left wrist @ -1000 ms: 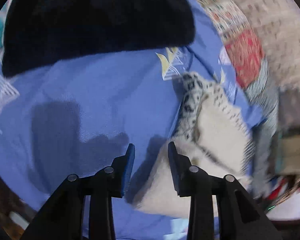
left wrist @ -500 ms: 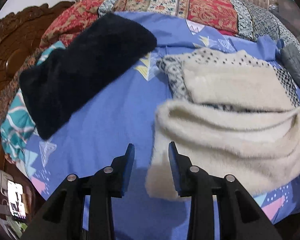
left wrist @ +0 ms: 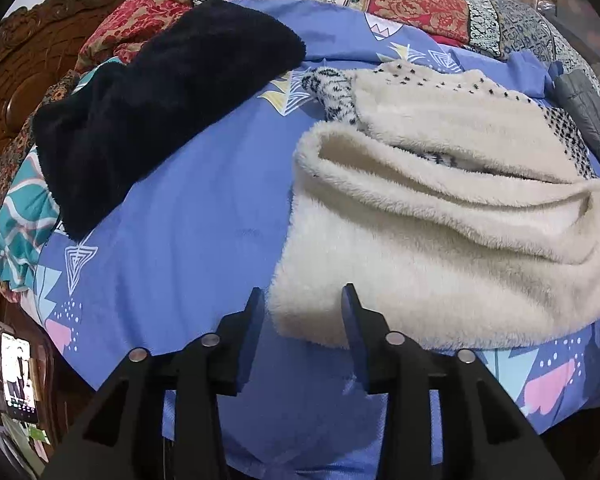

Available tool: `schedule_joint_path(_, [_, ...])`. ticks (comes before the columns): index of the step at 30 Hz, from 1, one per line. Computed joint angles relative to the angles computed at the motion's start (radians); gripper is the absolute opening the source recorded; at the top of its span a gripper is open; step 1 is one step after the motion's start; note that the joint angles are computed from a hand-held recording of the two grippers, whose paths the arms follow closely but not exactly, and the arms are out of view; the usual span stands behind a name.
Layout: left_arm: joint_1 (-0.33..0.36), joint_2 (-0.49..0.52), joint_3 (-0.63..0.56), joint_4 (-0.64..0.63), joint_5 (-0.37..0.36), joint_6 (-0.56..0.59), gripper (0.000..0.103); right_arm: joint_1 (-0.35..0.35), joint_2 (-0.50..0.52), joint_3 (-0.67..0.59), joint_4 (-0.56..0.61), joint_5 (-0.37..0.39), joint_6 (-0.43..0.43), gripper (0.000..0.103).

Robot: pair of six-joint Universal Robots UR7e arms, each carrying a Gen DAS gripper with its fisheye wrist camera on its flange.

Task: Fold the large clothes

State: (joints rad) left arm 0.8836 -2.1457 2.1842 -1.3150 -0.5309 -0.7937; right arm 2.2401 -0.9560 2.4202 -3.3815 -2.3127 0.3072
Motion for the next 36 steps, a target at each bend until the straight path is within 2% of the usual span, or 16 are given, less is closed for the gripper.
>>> schedule_joint_path(5, [-0.006, -0.020, 0.008, 0.003, 0.000, 0.005, 0.071, -0.007, 0.009, 0.000, 0.033, -0.010, 0.030, 0.086])
schedule_joint_path(7, [-0.004, -0.026, 0.011, 0.000, 0.001, 0.011, 0.073, -0.013, 0.016, 0.000, 0.057, -0.015, 0.048, 0.091])
schedule_joint_path(10, [0.000, -0.035, 0.022, -0.009, 0.000, 0.023, 0.076, -0.042, 0.020, 0.011, 0.089, -0.002, 0.093, 0.092])
schedule_joint_path(13, [0.012, -0.053, 0.041, -0.032, 0.003, 0.045, 0.079, -0.055, 0.041, 0.029, 0.015, 0.012, 0.056, 0.096])
schedule_joint_path(20, [0.091, -0.099, 0.089, -0.133, -0.028, 0.120, 0.085, -0.044, 0.077, 0.024, -0.005, -0.023, 0.013, 0.097])
schedule_joint_path(23, [0.147, -0.125, 0.117, -0.203, -0.048, 0.166, 0.089, -0.046, 0.075, 0.022, 0.007, -0.022, 0.014, 0.097])
schedule_joint_path(25, [0.153, -0.151, 0.131, -0.232, -0.047, 0.173, 0.095, -0.050, 0.076, 0.026, -0.006, -0.017, 0.011, 0.097])
schedule_joint_path(29, [0.170, -0.154, 0.134, -0.254, -0.058, 0.176, 0.099, -0.047, 0.087, 0.029, -0.030, -0.022, 0.005, 0.097])
schedule_joint_path(36, [0.193, -0.137, 0.122, -0.286, -0.076, 0.231, 0.101, -0.061, 0.061, 0.023, 0.028, -0.001, 0.000, 0.097])
